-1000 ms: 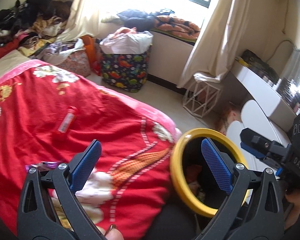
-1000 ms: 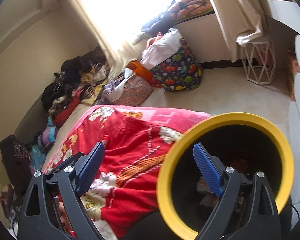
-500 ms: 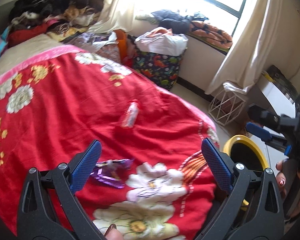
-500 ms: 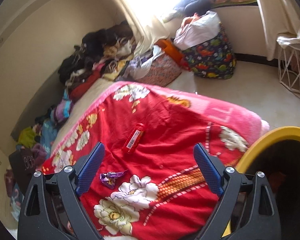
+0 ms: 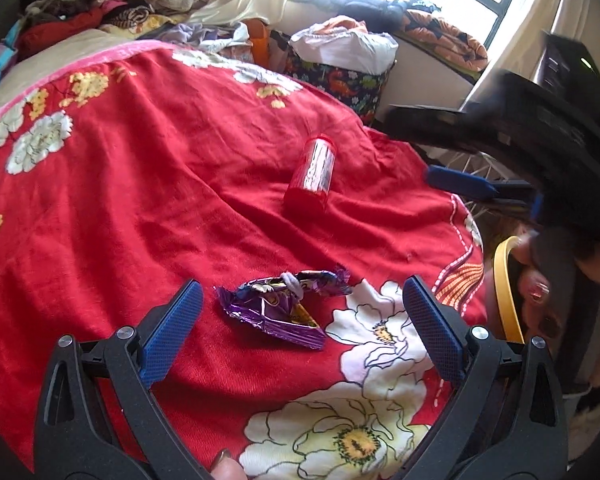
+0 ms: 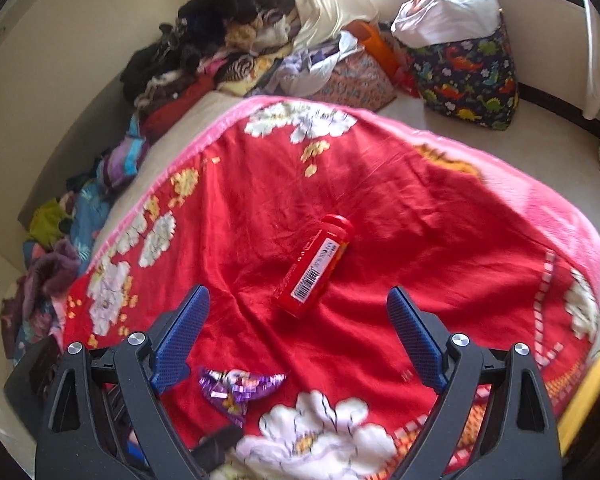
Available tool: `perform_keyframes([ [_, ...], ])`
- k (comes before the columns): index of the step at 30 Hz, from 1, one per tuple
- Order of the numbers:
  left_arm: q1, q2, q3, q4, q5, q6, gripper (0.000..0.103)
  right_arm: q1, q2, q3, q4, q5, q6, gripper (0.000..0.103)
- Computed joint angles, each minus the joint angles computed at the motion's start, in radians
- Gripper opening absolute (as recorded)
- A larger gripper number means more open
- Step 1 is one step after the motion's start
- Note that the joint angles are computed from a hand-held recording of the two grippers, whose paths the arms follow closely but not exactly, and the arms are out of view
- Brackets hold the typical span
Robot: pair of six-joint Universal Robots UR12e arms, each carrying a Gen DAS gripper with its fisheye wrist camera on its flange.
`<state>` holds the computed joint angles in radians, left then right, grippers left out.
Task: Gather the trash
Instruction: 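Grasp the red snack tube with the right tool while the left grasps the purple candy wrapper, then carry the red snack tube and purple wrapper over the bin with both tools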
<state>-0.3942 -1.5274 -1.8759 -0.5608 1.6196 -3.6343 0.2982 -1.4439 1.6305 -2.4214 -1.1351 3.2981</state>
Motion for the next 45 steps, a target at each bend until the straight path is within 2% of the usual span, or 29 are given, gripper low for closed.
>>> perform_keyframes([
  [2, 0.005, -0.004, -0.001, -0.002, -0.015, -0.003, 0.085, 0.01, 0.024, -0.022, 0.024, -0.013, -0.001, 0.088],
  [6, 0.011, -0.014, -0.001, -0.009, -0.034, -0.004, 0.079, 0.024, 0.075, -0.064, 0.065, -0.026, 0.018, 0.087],
  [9, 0.012, -0.02, 0.0, -0.009, -0.039, 0.002, 0.074, 0.026, 0.104, -0.088, 0.102, -0.014, 0.033, 0.078],
  [12, 0.012, -0.024, 0.002, -0.017, -0.041, 0.012, 0.072, 0.025, 0.125, -0.103, 0.138, 0.006, 0.045, 0.064],
  [14, 0.009, -0.027, 0.004, -0.021, -0.036, 0.014, 0.069, 0.019, 0.132, -0.103, 0.155, 0.037, 0.05, 0.04],
  [15, 0.008, -0.029, 0.006, -0.027, -0.031, 0.018, 0.068, 0.014, 0.131, -0.096, 0.146, 0.063, 0.06, 0.037],
  [18, 0.006, -0.031, 0.007, -0.031, -0.022, 0.018, 0.058, 0.005, 0.112, -0.071, 0.104, 0.076, 0.063, 0.034],
  [20, 0.008, -0.03, 0.005, -0.027, -0.031, 0.016, 0.05, -0.002, 0.093, -0.05, 0.064, 0.08, 0.074, 0.032],
  [22, 0.011, -0.028, 0.001, -0.017, -0.046, 0.015, 0.047, -0.014, 0.072, -0.03, 0.03, 0.093, 0.087, 0.028],
  [28, 0.01, -0.024, -0.001, -0.003, -0.085, 0.007, 0.04, -0.048, 0.007, 0.033, -0.045, 0.101, 0.11, 0.027],
  [32, 0.005, -0.011, -0.004, 0.018, -0.086, -0.011, 0.04, -0.069, -0.039, 0.075, -0.064, 0.095, 0.111, 0.027],
  [36, -0.004, -0.01, 0.009, 0.037, -0.077, -0.018, 0.04, -0.096, -0.091, 0.129, -0.121, 0.112, 0.142, 0.027],
  [45, -0.037, -0.026, 0.052, 0.079, -0.062, 0.004, 0.04, -0.153, -0.187, 0.212, -0.177, 0.128, 0.188, 0.027],
])
